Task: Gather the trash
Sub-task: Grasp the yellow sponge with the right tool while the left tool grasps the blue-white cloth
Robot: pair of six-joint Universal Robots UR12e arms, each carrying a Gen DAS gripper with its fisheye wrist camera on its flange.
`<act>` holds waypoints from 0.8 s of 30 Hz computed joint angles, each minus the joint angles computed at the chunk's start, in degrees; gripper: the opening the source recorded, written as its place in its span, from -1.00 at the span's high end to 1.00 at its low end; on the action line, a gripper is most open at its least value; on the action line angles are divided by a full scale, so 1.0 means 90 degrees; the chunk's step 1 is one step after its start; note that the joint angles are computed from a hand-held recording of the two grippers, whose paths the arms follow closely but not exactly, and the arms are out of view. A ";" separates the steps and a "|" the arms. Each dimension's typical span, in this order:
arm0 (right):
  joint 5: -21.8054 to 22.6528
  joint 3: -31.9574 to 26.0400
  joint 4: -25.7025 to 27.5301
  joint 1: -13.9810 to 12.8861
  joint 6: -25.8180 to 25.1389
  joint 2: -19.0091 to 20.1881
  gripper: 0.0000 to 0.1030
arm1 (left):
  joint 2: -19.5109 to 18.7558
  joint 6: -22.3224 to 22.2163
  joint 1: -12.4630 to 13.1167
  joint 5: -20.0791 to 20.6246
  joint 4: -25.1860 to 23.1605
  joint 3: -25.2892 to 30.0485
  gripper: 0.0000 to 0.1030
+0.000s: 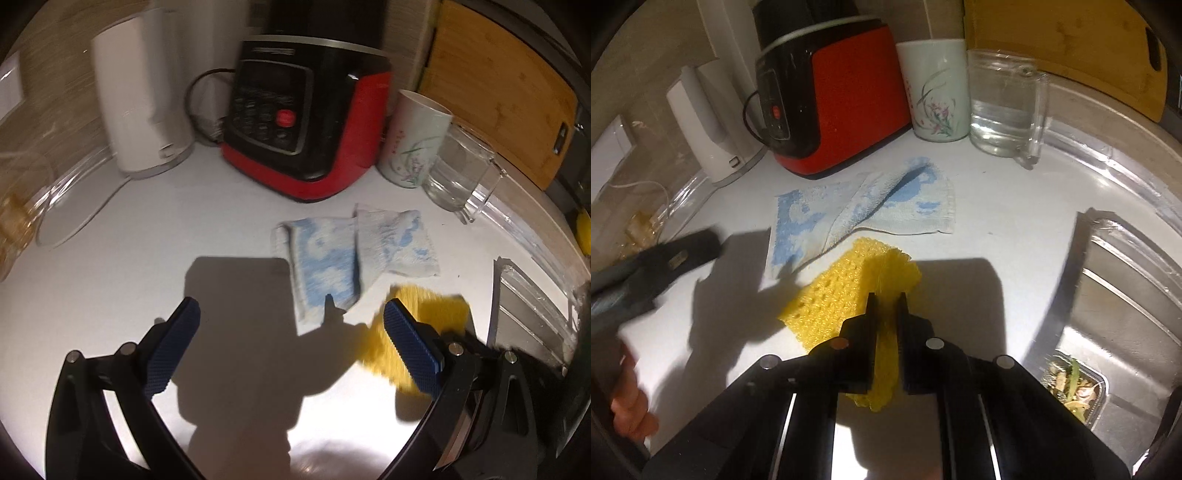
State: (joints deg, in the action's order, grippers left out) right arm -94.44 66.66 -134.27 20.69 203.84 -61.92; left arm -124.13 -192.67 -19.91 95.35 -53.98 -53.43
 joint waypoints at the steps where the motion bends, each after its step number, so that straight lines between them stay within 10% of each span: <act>1: -0.0007 0.0079 -0.0040 -0.0004 -0.0033 -0.0065 0.80 | -0.0126 0.0058 -0.0028 -0.0008 -0.0064 0.0191 -0.85; 15: 0.0290 0.0532 -0.0256 -0.0235 -0.0317 -0.0370 0.79 | -0.1861 0.0103 -0.0240 0.0068 -0.1460 0.2893 -0.85; 24: 0.0411 0.0551 -0.0418 -0.0359 -0.0386 -0.0362 0.79 | -0.2341 0.0073 -0.0319 0.0384 -0.1944 0.3576 -0.69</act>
State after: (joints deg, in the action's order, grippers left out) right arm -90.74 71.61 -138.03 17.46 200.37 -65.18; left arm -145.19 -192.02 -22.78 98.81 -71.48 -21.25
